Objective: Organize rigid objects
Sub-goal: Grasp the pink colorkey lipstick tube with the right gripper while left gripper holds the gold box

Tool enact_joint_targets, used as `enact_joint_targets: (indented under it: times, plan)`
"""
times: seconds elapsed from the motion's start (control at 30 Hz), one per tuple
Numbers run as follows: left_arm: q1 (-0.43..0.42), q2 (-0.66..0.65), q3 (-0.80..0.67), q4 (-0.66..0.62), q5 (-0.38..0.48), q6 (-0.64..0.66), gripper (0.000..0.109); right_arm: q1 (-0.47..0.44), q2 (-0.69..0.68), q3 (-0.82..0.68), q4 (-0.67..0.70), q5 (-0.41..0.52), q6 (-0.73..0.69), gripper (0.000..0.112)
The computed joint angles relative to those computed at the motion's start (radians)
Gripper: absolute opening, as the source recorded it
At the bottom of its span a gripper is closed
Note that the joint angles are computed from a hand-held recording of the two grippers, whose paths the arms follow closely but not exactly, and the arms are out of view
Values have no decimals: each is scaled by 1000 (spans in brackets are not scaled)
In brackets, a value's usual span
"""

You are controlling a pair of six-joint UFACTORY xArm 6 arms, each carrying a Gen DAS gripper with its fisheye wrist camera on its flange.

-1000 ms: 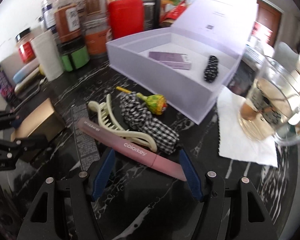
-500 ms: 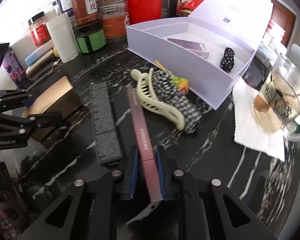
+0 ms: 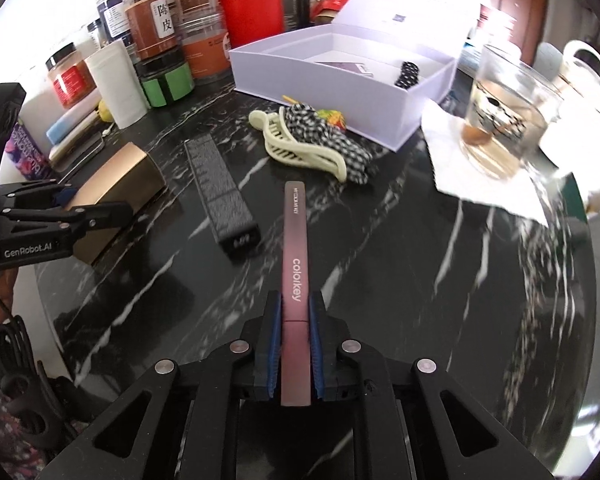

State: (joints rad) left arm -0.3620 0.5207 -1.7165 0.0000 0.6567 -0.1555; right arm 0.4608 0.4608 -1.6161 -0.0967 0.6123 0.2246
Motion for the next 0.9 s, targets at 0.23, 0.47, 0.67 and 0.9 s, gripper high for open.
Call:
enact_joint_targets:
  times: [0.23,0.47,0.67,0.9]
  plan:
    - [-11,-38,67,1,-40,1,46,23,-70,112,-68,-47,98,14]
    - [-18,-54,92,24,-55,-23,46,29,-62,120,-116,-92,168,32]
    - [-22,-64,110,79,-59,-56,46,35,-44,101,-199,-98,225,32]
    - [-18,-45,82,59,-50,-24,46,31,-32,86,-284,-91,313,16]
